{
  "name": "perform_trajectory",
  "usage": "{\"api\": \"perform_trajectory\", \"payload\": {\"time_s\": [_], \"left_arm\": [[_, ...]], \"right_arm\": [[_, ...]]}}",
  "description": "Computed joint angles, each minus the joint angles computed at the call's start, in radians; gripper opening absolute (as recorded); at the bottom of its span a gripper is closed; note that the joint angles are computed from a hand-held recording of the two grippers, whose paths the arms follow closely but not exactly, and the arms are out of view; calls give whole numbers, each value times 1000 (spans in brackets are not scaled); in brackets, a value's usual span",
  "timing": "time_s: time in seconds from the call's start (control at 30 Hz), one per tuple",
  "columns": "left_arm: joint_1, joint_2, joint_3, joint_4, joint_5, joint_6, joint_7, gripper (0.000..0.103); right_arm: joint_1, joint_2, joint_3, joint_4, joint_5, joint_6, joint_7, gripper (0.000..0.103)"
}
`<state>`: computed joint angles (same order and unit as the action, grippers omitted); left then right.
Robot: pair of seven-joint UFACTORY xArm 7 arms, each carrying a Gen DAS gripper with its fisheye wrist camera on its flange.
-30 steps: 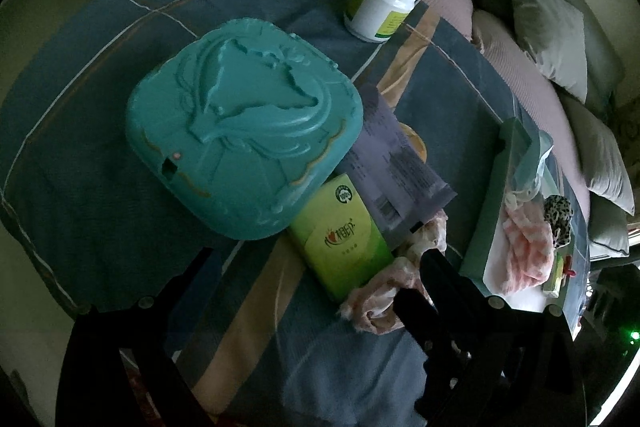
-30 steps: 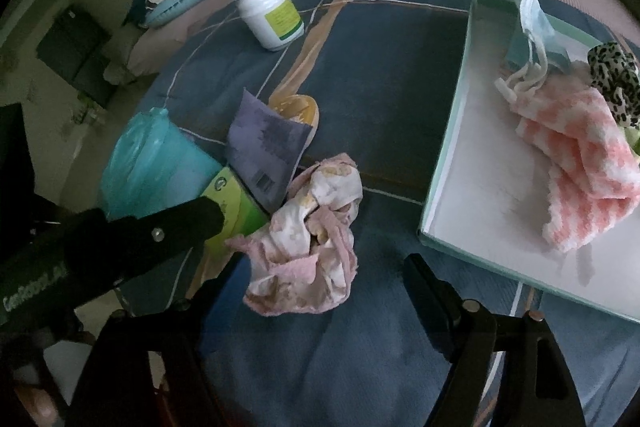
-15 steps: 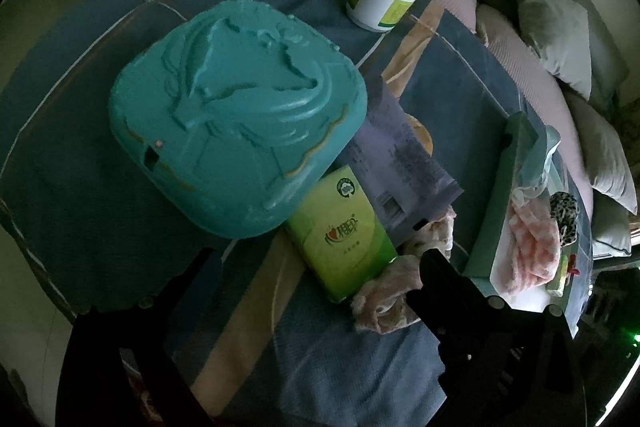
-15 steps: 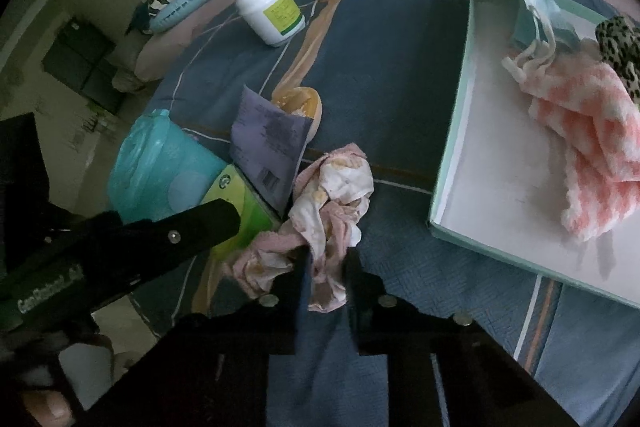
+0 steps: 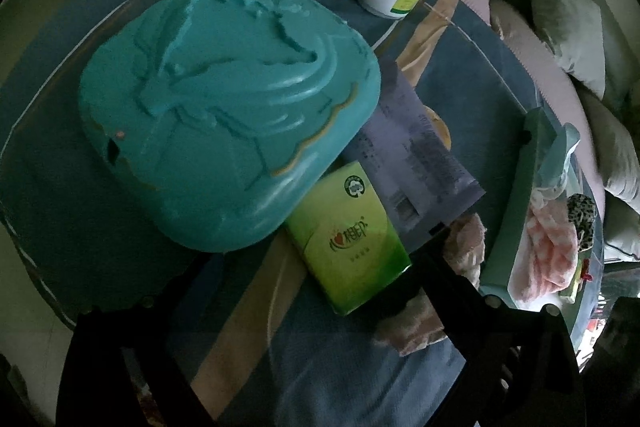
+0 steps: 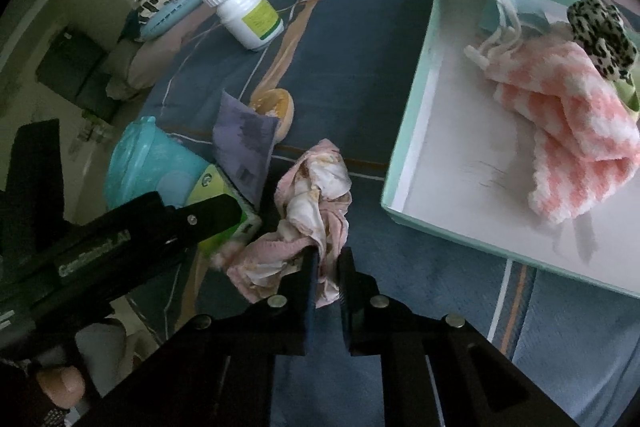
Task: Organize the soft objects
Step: 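Reach the right gripper to the pink floral cloth and close on it, then grasp the green tissue box with the left gripper while the right holds the pink cloth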
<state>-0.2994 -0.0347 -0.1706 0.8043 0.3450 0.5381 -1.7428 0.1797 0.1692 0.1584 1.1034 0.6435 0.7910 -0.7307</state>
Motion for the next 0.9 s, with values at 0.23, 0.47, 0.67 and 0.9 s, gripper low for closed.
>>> {"api": "perform_trajectory", "payload": {"time_s": [0.23, 0.47, 0.67, 0.9], "left_arm": [[0, 21, 6, 17, 6, 12, -11, 97], [-6, 28, 13, 28, 6, 11, 17, 80], [-10, 37, 13, 39, 1, -10, 47, 59], [-13, 32, 15, 36, -16, -19, 62, 56]], "right_arm": [[-1, 3, 0, 1, 0, 5, 0, 11], [-3, 5, 0, 5, -2, 12, 7, 11], [-4, -2, -1, 0, -2, 7, 5, 11], [-1, -22, -4, -13, 8, 2, -4, 9]]}}
